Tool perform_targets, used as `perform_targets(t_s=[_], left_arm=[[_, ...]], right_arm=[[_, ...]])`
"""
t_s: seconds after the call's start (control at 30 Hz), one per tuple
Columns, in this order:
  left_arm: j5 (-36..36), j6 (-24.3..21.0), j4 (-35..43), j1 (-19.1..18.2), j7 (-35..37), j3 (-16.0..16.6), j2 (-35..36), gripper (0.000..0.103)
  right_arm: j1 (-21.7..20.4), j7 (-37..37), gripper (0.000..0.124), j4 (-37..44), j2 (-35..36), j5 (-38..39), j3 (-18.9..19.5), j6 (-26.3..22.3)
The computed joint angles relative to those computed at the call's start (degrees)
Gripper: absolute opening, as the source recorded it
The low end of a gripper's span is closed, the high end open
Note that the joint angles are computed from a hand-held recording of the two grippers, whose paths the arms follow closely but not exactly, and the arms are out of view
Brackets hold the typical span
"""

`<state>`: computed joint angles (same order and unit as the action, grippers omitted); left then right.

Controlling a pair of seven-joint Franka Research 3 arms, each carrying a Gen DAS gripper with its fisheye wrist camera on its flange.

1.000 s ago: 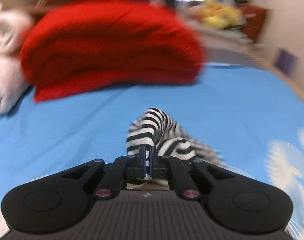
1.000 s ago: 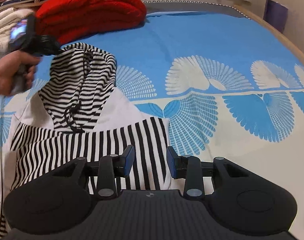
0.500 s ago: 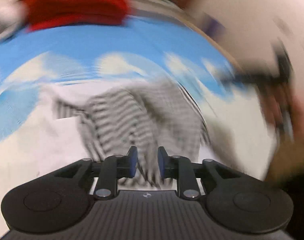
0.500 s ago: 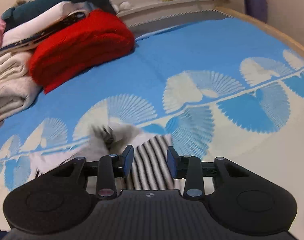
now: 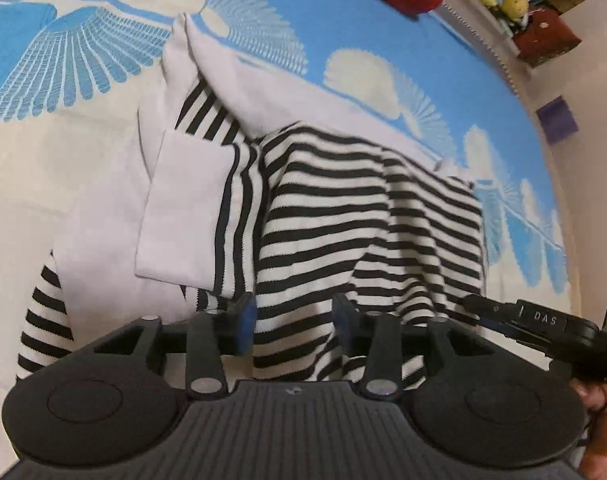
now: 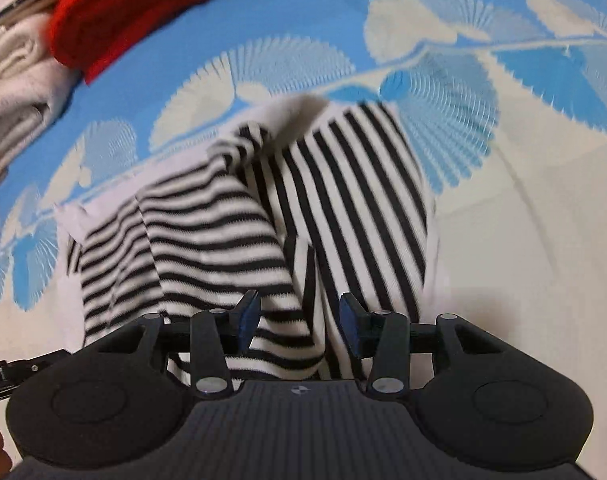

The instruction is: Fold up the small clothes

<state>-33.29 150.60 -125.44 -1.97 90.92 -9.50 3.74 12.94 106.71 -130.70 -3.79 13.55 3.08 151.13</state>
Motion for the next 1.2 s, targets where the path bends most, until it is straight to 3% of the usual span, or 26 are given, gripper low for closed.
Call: perform_targets(t_s=[0.13,0.2,0.23,0.27,0.3,0.33,0.47,0.53,0.6,0.63,0.67,0.73,0.8,0.83,0.9,0.97,1.0,1.07,1.13,1.2], left_arm=[[3.17,-0.06,0.28,-0.29,-3.74,0.01,1.57,0.049],[4.50,0.42,0.65,-0.22,-4.94,-0.28,2.61,0.046],[3.17,0.19,0.85,0.20,-3.55,-0.72,2.78,0.032],[1.20,-0.48,1.21,0.68,-1.45,-1.20,2.83,0.008],[0.05,-0.47,1.36,0.94,-0.36,-1.38,2.54,0.001],[-1.10,2.00,0.62,0.91,0.32,-1.50,1.57,0.001],[-7.33,17.01,-2.92,-0.09,6.03,-1.28,-3.24,0.001],[-13.28,22.94,-3.92,-1.30,10.75,-0.33,-5.07,0.001],[-17.68,23.08,-4.05,-2.29,13.46,1.49,-5.86,0.001],[-15.26,20.80,-4.22,-1.97,10.44,2.32,-5.85,0.001],[-8.82,17.21,-4.19,-1.04,4.27,2.89,-5.39,0.001],[3.32,5.63,-2.04,0.67,-6.11,3.81,-3.20,0.001],[4.66,-2.16,0.25,1.73,-8.62,3.82,-0.76,0.003],[4.61,-3.54,0.87,2.17,-8.91,3.55,-0.08,0.005],[4.30,-2.21,0.93,2.69,-7.71,2.84,-0.10,0.021],[2.92,2.04,0.01,2.72,-6.32,2.19,-0.79,0.045],[2.30,3.25,0.11,2.70,-5.92,2.01,-0.64,0.046],[1.36,3.78,0.54,2.74,-5.25,1.70,0.15,0.046],[3.26,2.95,1.31,2.72,-6.74,1.58,1.52,0.043],[4.07,1.79,1.83,2.88,-6.53,0.96,2.37,0.014]], right_arm=[[0.36,0.39,0.039,-0.30,1.01,-0.10,0.23,-0.49],[0.48,0.47,0.007,-1.28,0.64,0.48,0.21,1.27],[0.56,0.42,0.004,-1.90,0.22,0.70,0.25,2.64],[0.61,0.37,0.004,-2.66,-0.34,0.60,0.34,4.59],[0.59,0.22,0.003,-3.32,-0.83,0.53,0.35,6.64],[0.65,0.08,0.003,-4.23,-1.65,0.97,0.41,9.38],[4.79,-10.75,0.003,-6.52,-5.26,18.15,-2.52,19.23],[10.31,-21.80,0.003,-6.32,-6.72,33.37,-6.74,22.62],[12.62,-29.52,0.003,-5.72,-7.53,44.17,-8.45,23.14],[12.56,-29.51,0.003,-5.91,-7.73,44.90,-8.73,22.01],[10.50,-25.59,0.003,-6.28,-7.49,41.62,-7.54,19.35],[2.79,-10.52,0.003,-6.38,-6.27,25.29,-2.41,11.25],[-0.92,-0.61,0.003,-4.69,-4.11,13.02,-0.38,1.09],[-1.30,2.01,0.003,-4.36,-3.39,10.77,-0.16,-1.54],[-1.35,4.33,0.012,-4.06,-2.77,8.28,-0.02,-3.00],[-1.06,4.93,0.020,-4.36,-3.20,5.88,0.35,-0.60],[-0.58,3.71,0.034,-4.93,-3.61,6.63,0.29,1.91],[0.11,2.29,0.052,-5.18,-3.72,7.39,0.32,4.73],[0.37,0.23,0.053,-4.57,-2.61,8.86,-0.35,5.14],[0.06,1.34,0.049,-3.42,-1.17,7.84,-0.29,3.55]])
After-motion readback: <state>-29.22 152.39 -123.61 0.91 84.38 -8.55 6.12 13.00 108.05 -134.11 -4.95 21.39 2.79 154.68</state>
